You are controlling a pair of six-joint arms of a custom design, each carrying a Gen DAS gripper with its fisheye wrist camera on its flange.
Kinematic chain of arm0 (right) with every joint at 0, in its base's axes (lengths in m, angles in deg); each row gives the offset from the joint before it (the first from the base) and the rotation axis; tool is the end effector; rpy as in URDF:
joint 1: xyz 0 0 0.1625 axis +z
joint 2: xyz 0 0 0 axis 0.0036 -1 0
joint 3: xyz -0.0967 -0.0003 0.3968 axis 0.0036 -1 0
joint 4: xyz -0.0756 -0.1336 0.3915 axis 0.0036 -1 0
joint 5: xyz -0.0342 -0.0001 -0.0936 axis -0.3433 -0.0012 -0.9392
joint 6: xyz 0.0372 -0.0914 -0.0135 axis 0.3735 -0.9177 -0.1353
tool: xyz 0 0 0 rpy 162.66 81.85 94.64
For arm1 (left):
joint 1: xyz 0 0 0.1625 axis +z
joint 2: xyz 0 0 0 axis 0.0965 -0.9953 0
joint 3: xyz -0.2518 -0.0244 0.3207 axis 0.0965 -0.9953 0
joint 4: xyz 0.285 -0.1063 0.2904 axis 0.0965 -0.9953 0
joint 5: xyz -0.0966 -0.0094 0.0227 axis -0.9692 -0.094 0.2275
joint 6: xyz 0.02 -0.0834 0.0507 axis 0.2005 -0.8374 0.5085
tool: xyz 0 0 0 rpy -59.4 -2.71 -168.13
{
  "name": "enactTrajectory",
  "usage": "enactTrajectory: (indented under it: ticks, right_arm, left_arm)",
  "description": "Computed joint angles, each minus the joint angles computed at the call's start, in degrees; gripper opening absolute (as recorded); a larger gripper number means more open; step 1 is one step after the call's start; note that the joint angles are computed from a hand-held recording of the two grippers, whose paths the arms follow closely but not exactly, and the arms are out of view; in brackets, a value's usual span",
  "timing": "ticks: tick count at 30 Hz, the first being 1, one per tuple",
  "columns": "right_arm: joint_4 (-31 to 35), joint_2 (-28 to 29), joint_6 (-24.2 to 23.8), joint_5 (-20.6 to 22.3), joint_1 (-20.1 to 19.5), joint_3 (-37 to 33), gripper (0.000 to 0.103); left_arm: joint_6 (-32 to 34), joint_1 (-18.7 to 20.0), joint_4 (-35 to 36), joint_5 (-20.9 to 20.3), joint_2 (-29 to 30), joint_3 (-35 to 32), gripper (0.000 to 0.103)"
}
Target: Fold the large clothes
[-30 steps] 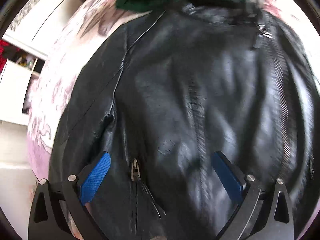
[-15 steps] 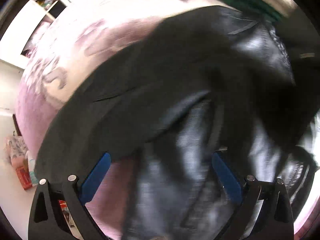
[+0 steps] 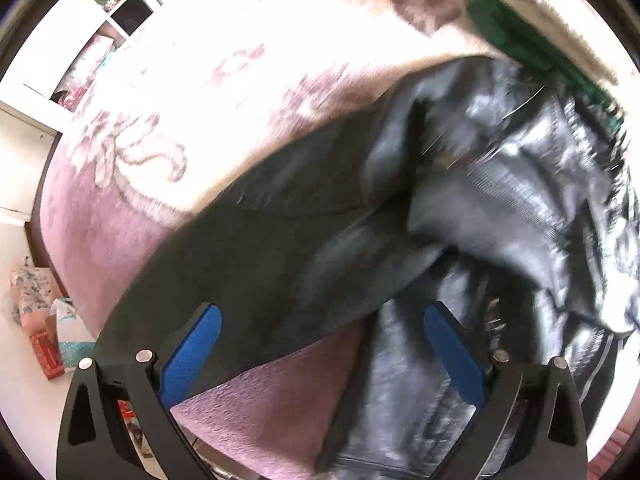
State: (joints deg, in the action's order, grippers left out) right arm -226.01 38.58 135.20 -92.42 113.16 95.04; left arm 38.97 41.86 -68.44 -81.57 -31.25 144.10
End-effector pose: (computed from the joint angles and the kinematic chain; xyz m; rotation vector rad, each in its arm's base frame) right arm 0.3526 -0.5888 0.0423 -1.2081 -2.7120 0.8933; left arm -0.1724 -0.4789 0.5901 0.3053 2.2660 -0.0567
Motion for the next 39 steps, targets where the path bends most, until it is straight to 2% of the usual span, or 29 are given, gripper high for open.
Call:
enactTrajectory:
  ticks: [2,3,5,7,8,9,10,11,12,14,15,16,18,19,21,23,24,25,26,27,29,30,31,33,35,37,38,39]
  right_arm:
    - [-11.99,-1.77,11.14,1.24,-1.85,8.67,0.071]
    - [-17.99,-1.67,14.68,0.31,-1.83,12.15,0.071]
    - [-28.49,0.33,17.82,-3.39,-3.03,16.68,0.071]
    - [-40.49,4.75,19.20,-3.71,-4.98,17.06,0.070]
    - [-46.49,6.77,20.49,-3.80,-5.58,16.99,0.058]
    - [-52.49,9.52,23.62,-3.07,-6.84,16.11,0.052]
    - [-56.84,11.58,24.57,-3.57,-7.39,15.49,0.045]
    - [-58.79,12.81,24.64,-5.68,-7.35,14.82,0.038]
    - [-58.35,13.30,23.93,-8.91,-7.04,14.04,0.035]
    - [-55.11,10.55,23.10,-11.68,-6.42,16.25,0.033]
    - [-51.86,9.82,22.44,-12.10,-6.56,16.25,0.033]
    - [-46.22,8.07,22.90,-11.39,-6.61,16.76,0.033]
    - [-34.26,0.22,22.49,-10.48,-5.44,20.58,0.034]
    - [-28.27,-1.80,22.72,-9.77,-4.77,19.95,0.035]
    - [-16.50,-7.55,22.39,-14.00,-1.16,20.01,0.035]
    - [-5.24,-8.59,22.36,-20.50,1.74,16.26,0.035]
    - [-2.07,-10.04,21.11,-22.54,2.16,16.29,0.035]
    - [-0.20,-9.72,20.92,-22.74,1.99,15.25,0.035]
    - [0.18,-11.55,19.81,-22.32,1.55,16.49,0.035]
    - [1.59,-10.98,18.46,-20.30,-0.42,16.02,0.035]
    - [8.74,-12.87,17.55,-13.95,-4.43,15.16,0.031]
    - [11.25,-12.58,18.39,-12.63,-5.21,13.76,0.030]
    - [15.05,-13.05,19.12,-13.04,-4.62,12.18,0.030]
    - [23.83,-12.45,15.96,-13.15,-3.92,7.28,0.032]
    - [27.49,-11.50,14.01,-13.48,-1.66,3.80,0.032]
    - [30.15,-9.29,15.53,-12.45,0.31,0.02,0.044]
    - [31.61,-7.85,16.08,-11.86,1.15,-2.05,0.059]
    - [32.43,-6.57,16.30,-11.17,1.80,-3.82,0.063]
  left_arm:
    - [1.05,-1.23,-2.87,-0.92,-1.32,2.55,0.103]
    - [2.20,-1.35,-4.38,-1.05,-1.45,3.41,0.103]
    - [4.80,-1.08,-7.23,-1.05,-1.78,5.78,0.103]
    - [7.49,-0.12,-10.10,-0.90,-1.72,8.50,0.103]
    - [9.08,0.67,-12.14,-0.51,-1.70,10.07,0.103]
    - [9.90,1.12,-13.04,0.07,-1.53,10.97,0.103]
    - [10.42,1.51,-13.82,0.45,-1.01,11.53,0.103]
    - [11.92,2.35,-15.60,1.06,-0.87,12.73,0.103]
    - [12.49,2.88,-16.22,1.54,-0.56,13.42,0.103]
    - [13.08,4.42,-17.41,0.60,0.57,13.11,0.103]
    - [13.57,4.91,-17.78,1.59,0.64,13.60,0.103]
    - [14.46,5.51,-17.69,2.59,0.75,13.70,0.103]
    - [15.21,5.86,-17.71,2.96,1.14,13.12,0.103]
    - [15.87,6.13,-17.78,2.99,0.78,13.11,0.103]
    - [17.71,6.30,-18.26,3.52,-0.50,13.71,0.103]
    - [15.57,4.70,-17.59,2.95,-0.33,14.21,0.103]
    - [14.97,4.47,-17.37,2.73,-0.56,14.44,0.103]
    - [14.43,4.37,-16.79,2.55,-1.21,14.60,0.103]
    - [13.63,4.06,-16.49,2.30,-1.23,14.59,0.103]
    - [13.55,4.39,-16.07,2.26,-1.54,14.08,0.103]
    - [15.26,6.19,-14.73,2.78,-1.08,10.23,0.103]
    - [15.11,6.40,-13.38,2.41,-1.53,8.67,0.103]
    - [14.29,5.99,-11.51,1.87,-2.51,7.35,0.103]
    - [13.89,6.85,-7.81,1.44,-3.57,2.45,0.103]
    - [11.11,8.38,0.44,1.21,-3.58,-5.94,0.103]
    - [6.18,11.68,10.93,-0.87,-1.02,-17.83,0.103]
    - [3.29,13.26,15.63,-1.80,0.58,-23.83,0.103]
    - [-0.31,15.84,19.80,-2.00,1.54,-29.83,0.103]
